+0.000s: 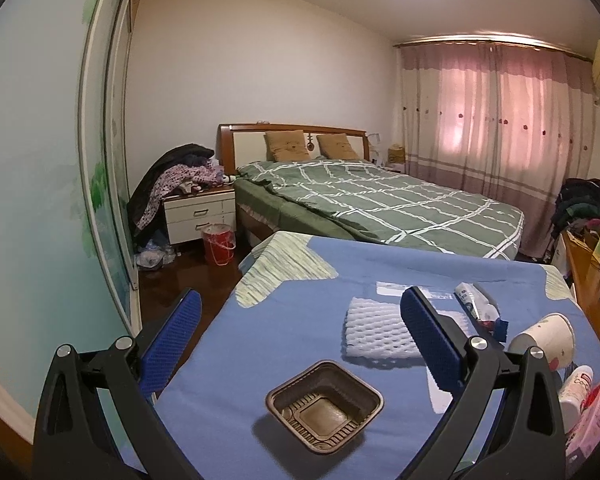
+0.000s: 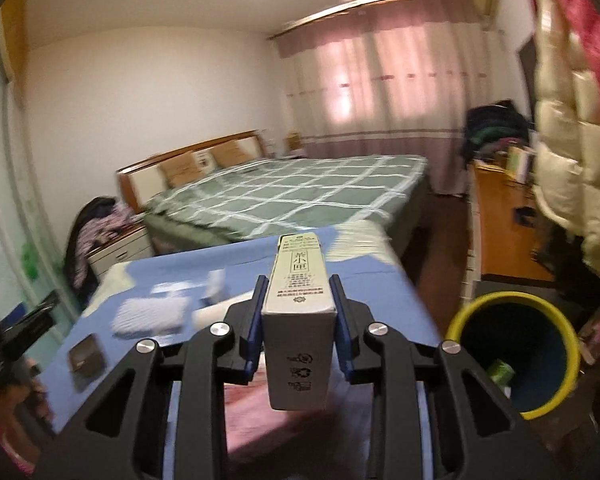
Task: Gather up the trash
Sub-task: 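Carry the white carton over the bin and open the right gripper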
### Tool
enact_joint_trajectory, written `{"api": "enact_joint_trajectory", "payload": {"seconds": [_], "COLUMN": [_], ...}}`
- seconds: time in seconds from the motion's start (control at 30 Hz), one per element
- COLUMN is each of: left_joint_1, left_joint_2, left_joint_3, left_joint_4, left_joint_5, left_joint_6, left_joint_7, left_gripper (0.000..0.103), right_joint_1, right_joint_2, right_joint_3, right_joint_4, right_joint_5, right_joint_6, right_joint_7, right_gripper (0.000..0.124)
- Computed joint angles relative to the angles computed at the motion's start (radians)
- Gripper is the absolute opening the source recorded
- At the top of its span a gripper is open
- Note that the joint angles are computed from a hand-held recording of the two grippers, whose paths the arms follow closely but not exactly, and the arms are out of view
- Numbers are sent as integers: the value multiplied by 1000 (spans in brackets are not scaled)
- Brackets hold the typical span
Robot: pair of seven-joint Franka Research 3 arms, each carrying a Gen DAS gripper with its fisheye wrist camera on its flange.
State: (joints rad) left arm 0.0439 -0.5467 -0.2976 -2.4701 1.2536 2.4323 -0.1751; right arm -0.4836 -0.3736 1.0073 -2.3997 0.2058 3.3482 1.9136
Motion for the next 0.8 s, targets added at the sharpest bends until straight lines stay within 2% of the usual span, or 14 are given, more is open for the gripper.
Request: {"api": "enact_joint_trajectory", "payload": {"seconds": [0.27, 0.43, 0.63, 0.8], "left_joint_1": [-9, -18, -24, -30], "left_joint_2": [21, 38, 53, 66], "left_joint_3": [-4, -3, -2, 5], "left_joint_4": [11, 22, 34, 39], "left_joint_5": [35, 28, 23, 14], "left_joint_6": [27, 23, 11, 19], "left_joint_7": [10, 25, 42, 58], "left_gripper": [98, 98, 98, 98], "right_joint_1": [-231, -384, -488, -565], "right_joint_2": [-148, -234, -273, -258], "right_joint_3": [82, 159, 203, 253], "right_joint_4": [-59, -77, -70, -43], "right_joint_5": [19, -6, -71, -135], "right_joint_6": [-31, -69, -119, -167], "right_joint_7": [138, 249, 338, 403], "right_gripper": [29, 29, 29, 29]}}
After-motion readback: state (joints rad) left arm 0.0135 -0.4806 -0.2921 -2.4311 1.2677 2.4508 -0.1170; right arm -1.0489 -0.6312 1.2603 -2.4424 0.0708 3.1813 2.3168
